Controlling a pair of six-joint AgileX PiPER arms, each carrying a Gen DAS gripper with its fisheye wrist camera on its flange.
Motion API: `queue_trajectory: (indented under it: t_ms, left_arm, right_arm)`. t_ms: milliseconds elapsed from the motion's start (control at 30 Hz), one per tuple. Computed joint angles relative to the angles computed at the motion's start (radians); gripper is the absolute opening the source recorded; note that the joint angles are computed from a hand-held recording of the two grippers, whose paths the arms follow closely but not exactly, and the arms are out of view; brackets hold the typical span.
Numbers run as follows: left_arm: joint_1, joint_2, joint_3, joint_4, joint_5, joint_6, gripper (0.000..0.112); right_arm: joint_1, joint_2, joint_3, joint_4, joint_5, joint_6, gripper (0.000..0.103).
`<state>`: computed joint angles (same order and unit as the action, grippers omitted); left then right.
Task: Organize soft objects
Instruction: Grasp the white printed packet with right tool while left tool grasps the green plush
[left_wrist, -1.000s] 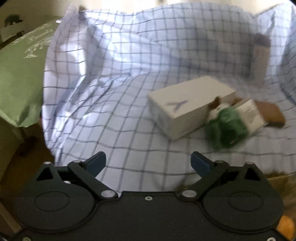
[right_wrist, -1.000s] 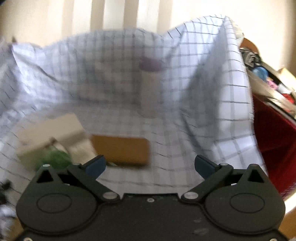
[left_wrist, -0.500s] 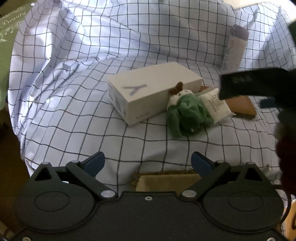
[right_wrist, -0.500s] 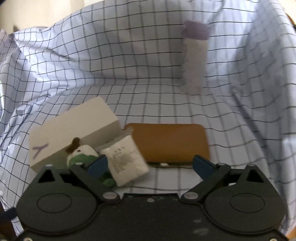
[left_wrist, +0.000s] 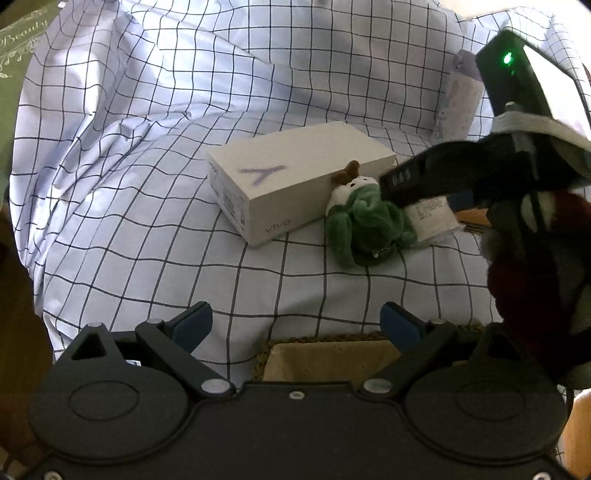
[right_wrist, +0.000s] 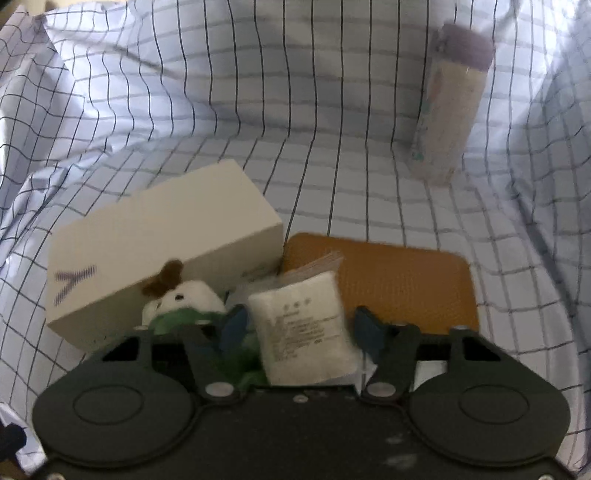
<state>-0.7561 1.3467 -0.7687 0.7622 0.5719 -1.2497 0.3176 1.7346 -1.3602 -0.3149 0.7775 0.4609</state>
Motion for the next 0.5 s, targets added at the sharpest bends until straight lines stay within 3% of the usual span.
queue_trajectory:
  t_ms: [233,500]
  left_arm:
    - [0.004,0.013,-0.027,-0.019,-0.004,0.027,0.094]
    - [0.073,0.071,-0.123,-0.175,-0.071,0.205,0.094]
  right_arm:
    - [-0.050,-0.082,0.052,0.046,0.025,-0.030,0.051]
    - [-0.136,-0.224,0.197,0.034,0.008,0.004,0.052]
